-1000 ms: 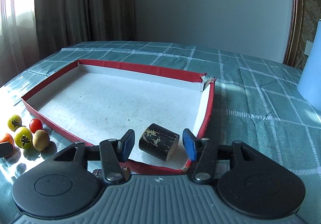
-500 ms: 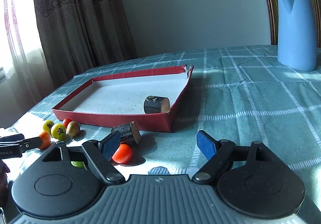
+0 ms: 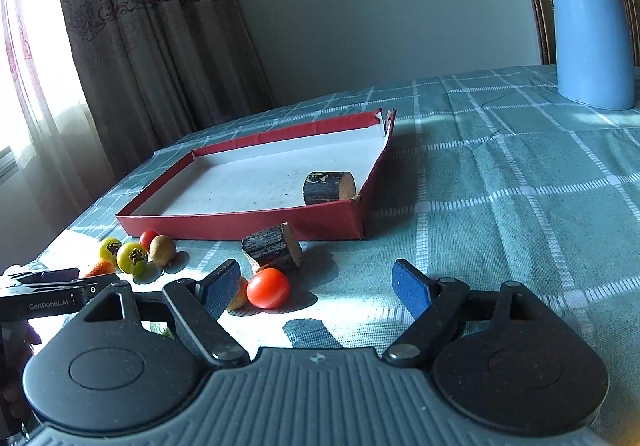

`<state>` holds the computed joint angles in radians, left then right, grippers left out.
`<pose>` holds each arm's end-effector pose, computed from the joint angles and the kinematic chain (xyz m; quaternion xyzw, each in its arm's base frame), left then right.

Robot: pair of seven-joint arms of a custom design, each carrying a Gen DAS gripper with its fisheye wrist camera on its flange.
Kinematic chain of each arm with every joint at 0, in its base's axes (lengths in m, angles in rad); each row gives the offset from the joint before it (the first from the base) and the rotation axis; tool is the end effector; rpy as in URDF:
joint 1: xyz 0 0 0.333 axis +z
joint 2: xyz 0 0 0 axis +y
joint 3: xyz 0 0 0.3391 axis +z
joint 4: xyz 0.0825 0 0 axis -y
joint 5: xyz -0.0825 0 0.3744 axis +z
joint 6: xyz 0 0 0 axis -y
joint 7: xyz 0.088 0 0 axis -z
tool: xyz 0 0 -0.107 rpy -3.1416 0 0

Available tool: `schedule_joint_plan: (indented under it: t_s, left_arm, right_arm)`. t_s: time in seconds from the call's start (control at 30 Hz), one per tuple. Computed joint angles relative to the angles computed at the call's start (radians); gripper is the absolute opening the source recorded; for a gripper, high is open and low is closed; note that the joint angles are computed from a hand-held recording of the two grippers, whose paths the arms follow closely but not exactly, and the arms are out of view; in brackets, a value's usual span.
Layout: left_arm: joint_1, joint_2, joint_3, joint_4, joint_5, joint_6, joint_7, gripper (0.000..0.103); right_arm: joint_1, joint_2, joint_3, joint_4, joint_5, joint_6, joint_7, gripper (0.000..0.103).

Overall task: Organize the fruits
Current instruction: 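Grasp the orange with the left gripper and lift it, then lower the orange into the red box and open the left gripper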

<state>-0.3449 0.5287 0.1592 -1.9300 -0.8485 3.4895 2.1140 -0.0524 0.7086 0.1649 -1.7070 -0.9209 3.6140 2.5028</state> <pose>0.6525 -0.0469 0.3515 -0.6718 0.5735 -0.3015 0.3590 0.6785 0.1514 0.3368 -0.6449 0.5498 -0.1654 0.5045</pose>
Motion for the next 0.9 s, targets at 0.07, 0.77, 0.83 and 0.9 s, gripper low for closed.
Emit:
schedule_joint_plan:
  t_s: [0.07, 0.77, 0.83, 0.9]
  left_arm:
    - [0.081, -0.017, -0.084, -0.032, 0.106, 0.034, -0.066, 0.040]
    - [-0.272, 0.327, 0.536, 0.465, -0.110, -0.363, -0.179, 0.041]
    - [-0.281, 0.358, 0.567, 0.480, -0.076, -0.381, -0.239, 0.041]
    - [-0.280, 0.372, 0.574, 0.484, -0.049, -0.380, -0.275, 0.046]
  right_arm:
    - [0.000, 0.002, -0.004, -0.006, 0.016, 0.016, 0.002, 0.083]
    - [-0.022, 0.029, 0.003, 0.051, -0.116, 0.031, 0.138, 0.083]
    - [-0.013, 0.028, -0.011, 0.049, -0.116, 0.042, 0.147, 0.083]
    - [-0.006, 0.028, -0.022, 0.051, -0.119, 0.049, 0.156, 0.083]
